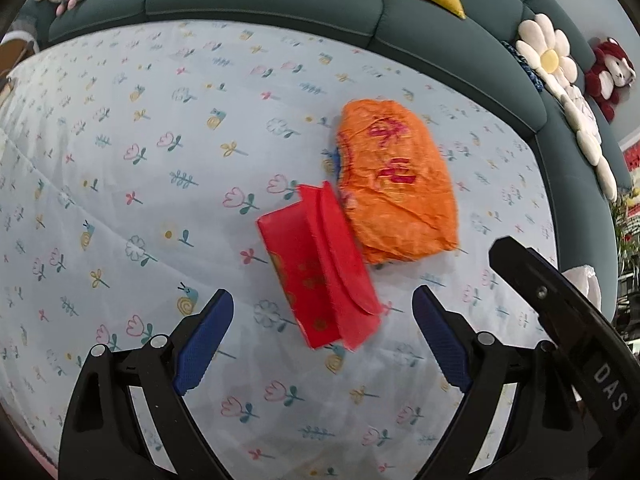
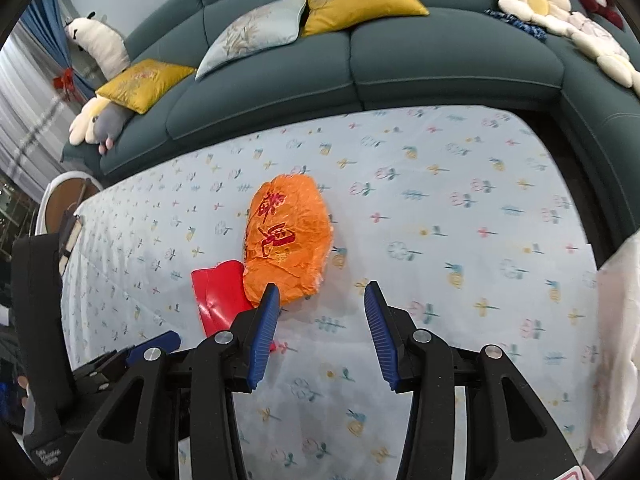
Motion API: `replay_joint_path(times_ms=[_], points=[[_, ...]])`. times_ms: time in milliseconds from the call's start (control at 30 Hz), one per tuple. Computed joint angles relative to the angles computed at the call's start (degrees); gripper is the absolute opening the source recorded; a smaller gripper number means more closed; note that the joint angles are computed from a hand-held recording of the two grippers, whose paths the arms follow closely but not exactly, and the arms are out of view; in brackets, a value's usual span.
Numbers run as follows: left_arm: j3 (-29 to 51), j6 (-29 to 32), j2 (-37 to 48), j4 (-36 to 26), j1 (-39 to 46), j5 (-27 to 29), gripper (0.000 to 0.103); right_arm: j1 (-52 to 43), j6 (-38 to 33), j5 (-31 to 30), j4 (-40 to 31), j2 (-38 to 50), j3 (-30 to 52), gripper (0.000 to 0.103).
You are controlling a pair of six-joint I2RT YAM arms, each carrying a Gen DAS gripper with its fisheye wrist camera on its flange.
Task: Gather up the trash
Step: 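Move both open tools back over the red envelope and orange bag, then grasp the red envelope with the left tool while the right tool grasps the orange bag, then carry the red envelope and orange bag to the bin and release both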
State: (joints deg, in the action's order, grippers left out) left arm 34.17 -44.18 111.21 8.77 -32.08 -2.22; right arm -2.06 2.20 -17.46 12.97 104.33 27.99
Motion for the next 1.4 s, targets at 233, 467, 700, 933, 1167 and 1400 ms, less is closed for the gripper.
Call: replay_joint_path(times_ms=[233,467,700,933,1167,1400], points=[[-1.4,2.1,4.3,5.7,5.0,2.9,0.086,4.1,2.9,2.1,1.9,10.4,6.7,0.044],[-2.8,3.9,4.2,9.0,5.1,0.9,0.076,6.3,4.8,2.5,3.0,18.1,11.7,0.044],[-4.6,5.1,3.2,11.1,6.4,0.2,0.057,8.0,5.1,3.8,5.2,19.8,12.7,0.047],[-4.2,5.4,3.0,10.1,6.7,2.2,0.004,7.1,4.8,2.3,4.6,19.0,11.6,0.028],[-5.6,3.0,-2.1,7.3,2.9,0.7,0.000,4.4,3.9,0.4,4.4,11.8,5.7,0.014],[-8.2,-0.6,-11.5,2.6,-2.8,-1.9,0.000,-0.1,2.1,-2.1,2.3,0.1,-1.7,0.012]])
